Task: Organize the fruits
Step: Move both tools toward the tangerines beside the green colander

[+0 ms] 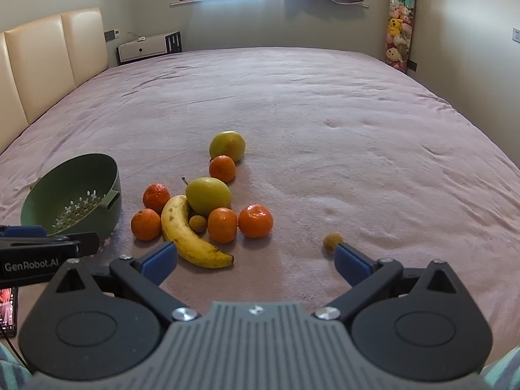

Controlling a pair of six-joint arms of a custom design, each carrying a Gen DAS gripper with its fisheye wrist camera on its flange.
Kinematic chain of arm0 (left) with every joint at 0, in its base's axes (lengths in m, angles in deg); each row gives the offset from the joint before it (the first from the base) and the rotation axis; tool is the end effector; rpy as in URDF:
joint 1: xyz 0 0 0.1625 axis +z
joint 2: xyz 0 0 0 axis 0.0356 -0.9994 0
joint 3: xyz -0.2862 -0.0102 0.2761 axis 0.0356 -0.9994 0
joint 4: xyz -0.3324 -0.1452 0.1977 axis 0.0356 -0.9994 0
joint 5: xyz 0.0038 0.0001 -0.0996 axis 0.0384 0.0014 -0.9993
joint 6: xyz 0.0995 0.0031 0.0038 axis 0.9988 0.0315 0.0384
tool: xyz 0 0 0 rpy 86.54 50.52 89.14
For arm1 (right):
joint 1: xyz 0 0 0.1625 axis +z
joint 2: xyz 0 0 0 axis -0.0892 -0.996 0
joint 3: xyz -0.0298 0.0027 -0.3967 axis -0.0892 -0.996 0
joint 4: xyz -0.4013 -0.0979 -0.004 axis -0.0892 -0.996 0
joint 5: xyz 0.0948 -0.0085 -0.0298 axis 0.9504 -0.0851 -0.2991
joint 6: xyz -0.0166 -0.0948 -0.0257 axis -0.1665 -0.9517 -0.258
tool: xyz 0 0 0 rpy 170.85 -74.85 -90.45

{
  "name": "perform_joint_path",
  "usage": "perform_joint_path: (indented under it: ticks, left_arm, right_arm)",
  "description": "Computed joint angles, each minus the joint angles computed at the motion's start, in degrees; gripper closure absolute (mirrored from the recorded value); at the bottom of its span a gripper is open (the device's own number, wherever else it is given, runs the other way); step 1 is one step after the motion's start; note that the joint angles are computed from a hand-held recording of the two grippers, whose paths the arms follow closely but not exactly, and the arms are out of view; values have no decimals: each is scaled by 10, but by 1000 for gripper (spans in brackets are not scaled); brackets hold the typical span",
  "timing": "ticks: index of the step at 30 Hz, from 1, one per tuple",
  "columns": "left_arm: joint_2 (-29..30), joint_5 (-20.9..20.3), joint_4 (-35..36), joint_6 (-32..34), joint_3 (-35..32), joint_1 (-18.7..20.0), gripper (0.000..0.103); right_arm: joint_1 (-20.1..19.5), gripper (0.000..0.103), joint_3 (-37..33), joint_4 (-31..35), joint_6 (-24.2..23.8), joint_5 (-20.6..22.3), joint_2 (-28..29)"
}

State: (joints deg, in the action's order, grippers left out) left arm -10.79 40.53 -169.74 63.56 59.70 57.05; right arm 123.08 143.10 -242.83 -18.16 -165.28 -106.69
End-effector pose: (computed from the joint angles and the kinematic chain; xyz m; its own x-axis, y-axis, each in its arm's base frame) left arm -0.2017 -0.7231 0.3446 -0.6886 0.2868 -0.6660 0.6214 0.7068 -0.3381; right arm 0.4125 -0.6760 0.1025 -0.7111 0.2610 0.6529 -0.3707 0.6498 -0.6636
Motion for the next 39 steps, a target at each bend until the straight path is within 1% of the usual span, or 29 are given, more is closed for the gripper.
perform_joint_path:
  ticks: [13,39]
  left_arm:
    - [-2,-5,-7,8,2,-1,12]
    - [-1,-5,-8,7,1,-1,12]
  right_arm:
    - [1,4,0,-8,-5,-5,0]
    - [0,4,-2,11,11,-7,-1]
